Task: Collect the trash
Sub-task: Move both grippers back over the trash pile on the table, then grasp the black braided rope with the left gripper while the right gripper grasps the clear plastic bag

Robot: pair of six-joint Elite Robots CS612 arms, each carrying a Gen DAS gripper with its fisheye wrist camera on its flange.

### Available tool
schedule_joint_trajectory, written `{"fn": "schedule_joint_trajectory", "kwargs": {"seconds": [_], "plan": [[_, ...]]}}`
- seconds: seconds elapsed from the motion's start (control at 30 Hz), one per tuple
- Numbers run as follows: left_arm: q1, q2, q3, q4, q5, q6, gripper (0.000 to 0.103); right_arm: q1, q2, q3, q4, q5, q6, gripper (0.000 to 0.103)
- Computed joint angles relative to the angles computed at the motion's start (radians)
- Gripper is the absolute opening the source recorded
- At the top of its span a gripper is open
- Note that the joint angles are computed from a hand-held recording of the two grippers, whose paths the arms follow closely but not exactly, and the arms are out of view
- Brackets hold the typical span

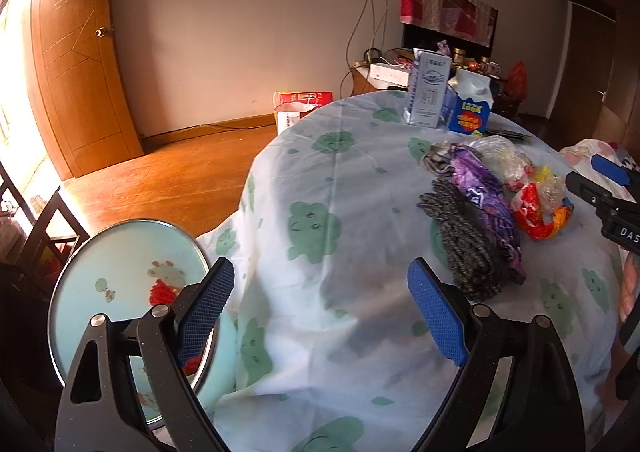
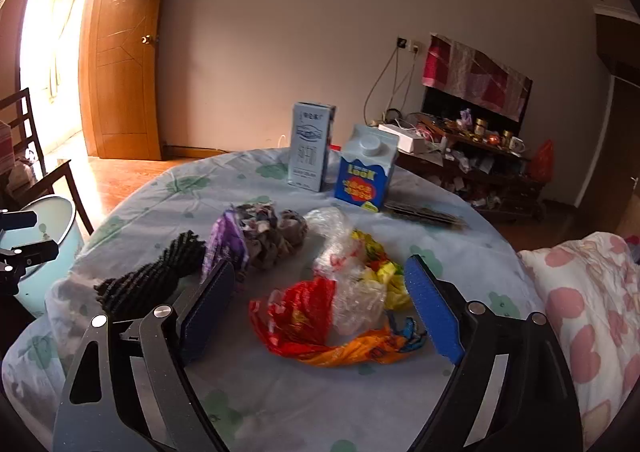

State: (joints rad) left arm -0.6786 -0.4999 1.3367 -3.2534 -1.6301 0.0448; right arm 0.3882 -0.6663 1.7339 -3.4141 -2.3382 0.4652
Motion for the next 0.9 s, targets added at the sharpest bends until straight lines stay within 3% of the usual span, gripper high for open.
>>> {"fn": "schedule_joint_trajectory", "kwargs": {"seconds": [0.27,0.33,0.43,0.47,0.5,0.7,0.83,0.9], "plan": [[-0.056,0.014,-0.036,0.044,-0.038,0.067,0.086,-0.035,-0.022,0.101,0.016,-0.04,0.144,0.085],[-0.062,0.016,-0.04,0.069,-0.054,0.082,0.078,-0.042,-0.027,0.12,0.016,-0.03,0.18,0.085],[-0.061,0.02,-0.053,0.147,-0.109,0.119,0.038,-0.046,-0.026,0.131,0.008,-0.011,0.189,0.085],[-0.06,0.02,-0.055,0.171,-0.128,0.133,0.017,-0.045,-0.025,0.13,0.001,-0.017,0.185,0.085],[-0.059,0.02,-0.056,0.177,-0.14,0.133,0.013,-0.045,-0.023,0.128,-0.006,-0.019,0.18,0.085],[-0.046,0.005,-0.031,0.104,-0.142,0.114,0.011,-0.052,-0.024,0.117,-0.02,0.012,0.175,0.085],[-0.037,-0.004,-0.016,0.033,-0.1,0.1,0.011,-0.064,-0.025,0.09,-0.03,0.046,0.156,0.085],[-0.03,-0.004,-0.018,0.025,-0.088,0.085,0.011,-0.076,-0.029,0.068,0.044,0.079,0.163,0.084]]}}
